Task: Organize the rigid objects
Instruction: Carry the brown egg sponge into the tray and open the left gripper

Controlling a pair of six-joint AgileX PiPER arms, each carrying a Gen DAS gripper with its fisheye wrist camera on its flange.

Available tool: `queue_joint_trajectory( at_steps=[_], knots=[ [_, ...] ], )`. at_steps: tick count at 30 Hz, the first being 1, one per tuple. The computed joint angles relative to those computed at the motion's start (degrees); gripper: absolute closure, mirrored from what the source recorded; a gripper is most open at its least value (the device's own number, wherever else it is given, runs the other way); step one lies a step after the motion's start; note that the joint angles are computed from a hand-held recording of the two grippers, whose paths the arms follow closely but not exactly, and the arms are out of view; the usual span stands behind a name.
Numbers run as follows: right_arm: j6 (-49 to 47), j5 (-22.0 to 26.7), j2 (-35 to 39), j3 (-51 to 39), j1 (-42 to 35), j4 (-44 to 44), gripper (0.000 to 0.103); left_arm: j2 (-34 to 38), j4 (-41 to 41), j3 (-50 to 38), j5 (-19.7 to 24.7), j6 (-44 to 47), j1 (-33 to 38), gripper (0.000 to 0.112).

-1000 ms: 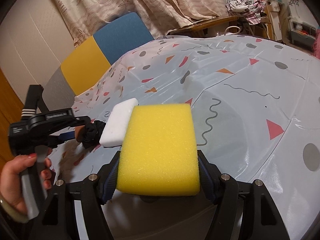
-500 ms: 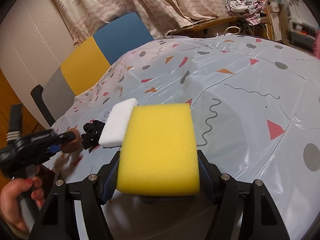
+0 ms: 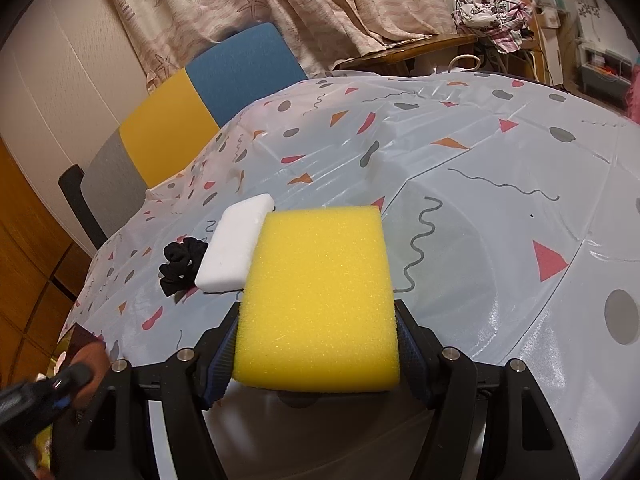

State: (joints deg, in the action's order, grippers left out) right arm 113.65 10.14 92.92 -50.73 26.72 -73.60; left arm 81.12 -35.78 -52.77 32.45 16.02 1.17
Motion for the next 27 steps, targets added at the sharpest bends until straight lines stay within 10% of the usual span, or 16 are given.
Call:
queue_joint_trajectory(
  at_steps=[14,19,27],
  knots=[
    [-16.58,4.96,1.17,-2.90,1.89,14.33,0.033,-19.45,-10.46,8.89,21.11,25.51,30.47,0.075],
    [-19.40,6.69,1.61,-3.87,2.55,16.62,0.033,-17.98,-12.34,8.57,28.24,32.78,45.75,0.075],
    [-24.64,10.75,2.72,-6.14,4.01,20.52,0.033,-9.28,-10.34,6.18,27.89,36.54,56.34,0.074]
  ],
)
